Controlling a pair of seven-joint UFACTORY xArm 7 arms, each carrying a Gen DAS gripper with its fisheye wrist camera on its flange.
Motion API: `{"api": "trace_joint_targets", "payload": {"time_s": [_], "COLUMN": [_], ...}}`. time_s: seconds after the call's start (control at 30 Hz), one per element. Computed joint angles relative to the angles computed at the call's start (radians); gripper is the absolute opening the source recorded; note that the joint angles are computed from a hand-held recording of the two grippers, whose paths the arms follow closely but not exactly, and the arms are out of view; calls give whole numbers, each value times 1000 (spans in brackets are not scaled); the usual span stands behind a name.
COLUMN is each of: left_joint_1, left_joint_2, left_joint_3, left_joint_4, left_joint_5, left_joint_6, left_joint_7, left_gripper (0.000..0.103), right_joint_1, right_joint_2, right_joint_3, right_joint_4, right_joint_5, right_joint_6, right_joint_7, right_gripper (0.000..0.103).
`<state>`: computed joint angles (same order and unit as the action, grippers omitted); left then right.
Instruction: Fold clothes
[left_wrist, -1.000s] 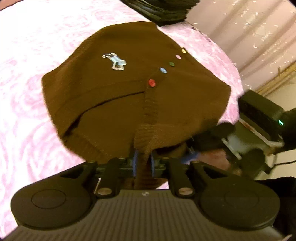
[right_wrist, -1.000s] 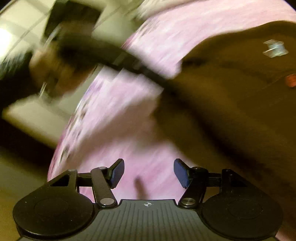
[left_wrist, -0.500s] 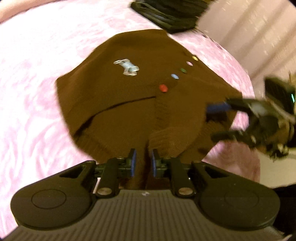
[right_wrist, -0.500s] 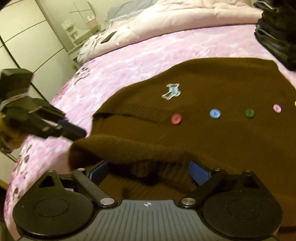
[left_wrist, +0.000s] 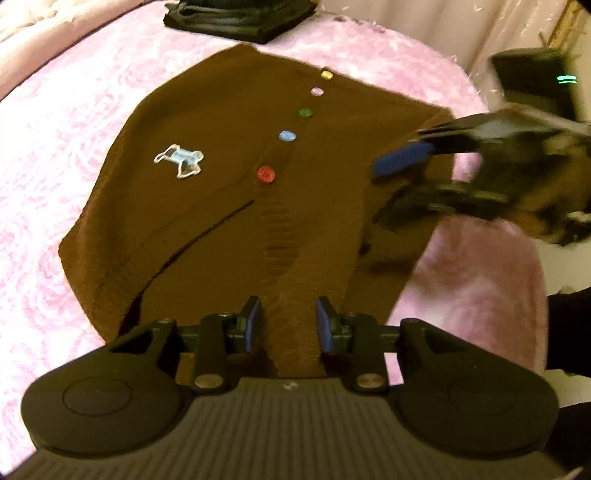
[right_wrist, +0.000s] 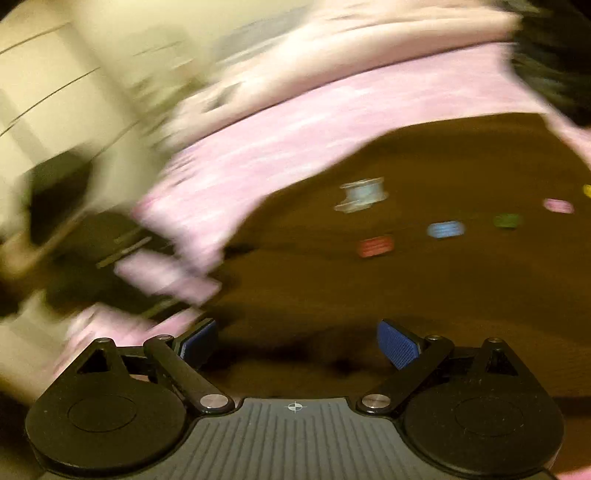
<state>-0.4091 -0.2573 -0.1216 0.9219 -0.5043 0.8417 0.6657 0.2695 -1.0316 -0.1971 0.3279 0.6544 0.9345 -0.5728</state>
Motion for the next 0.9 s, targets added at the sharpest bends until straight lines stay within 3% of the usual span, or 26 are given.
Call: {"api": "trace_joint_targets", "payload": {"time_s": [0.07,0.27,0.5,0.63,0.7,0.8,0.9], "left_joint_1": [7,23,42,58,65,68,60], "left_joint_2": [23,62,-65,-189,-243,-315,-365], "left_joint_3": [0,-2,17,34,37,41,39], "left_joint_4": [5,17,-51,-116,-154,-210,-263], "left_joint_5": [1,4,5,45,62,82,96], "left_joint_6": [-19,-67,-57,-4,18,39,37], "left_joint_7": [-18,-35,-120,-206,-256,-320,-363], "left_gripper": [27,27,26,26,26,26,26], "right_joint_1": [49,74,75,26,-30,-115,-99], "right_joint_2": [42,268,363,254,221,173,203], "right_joint_3": [-7,22,-82,-31,-6,38,92], "right_joint_4": [10,60,203,164,145,100,62], "right_joint_5": [-5,2,50,-8,4,70,161], "right_joint_6": [25,-39,459,596,564,419,237], "right_joint_7": [-69,-174,-200,-207,-192,-163,-142], "right_gripper": [96,96,96,96,96,96,96]}}
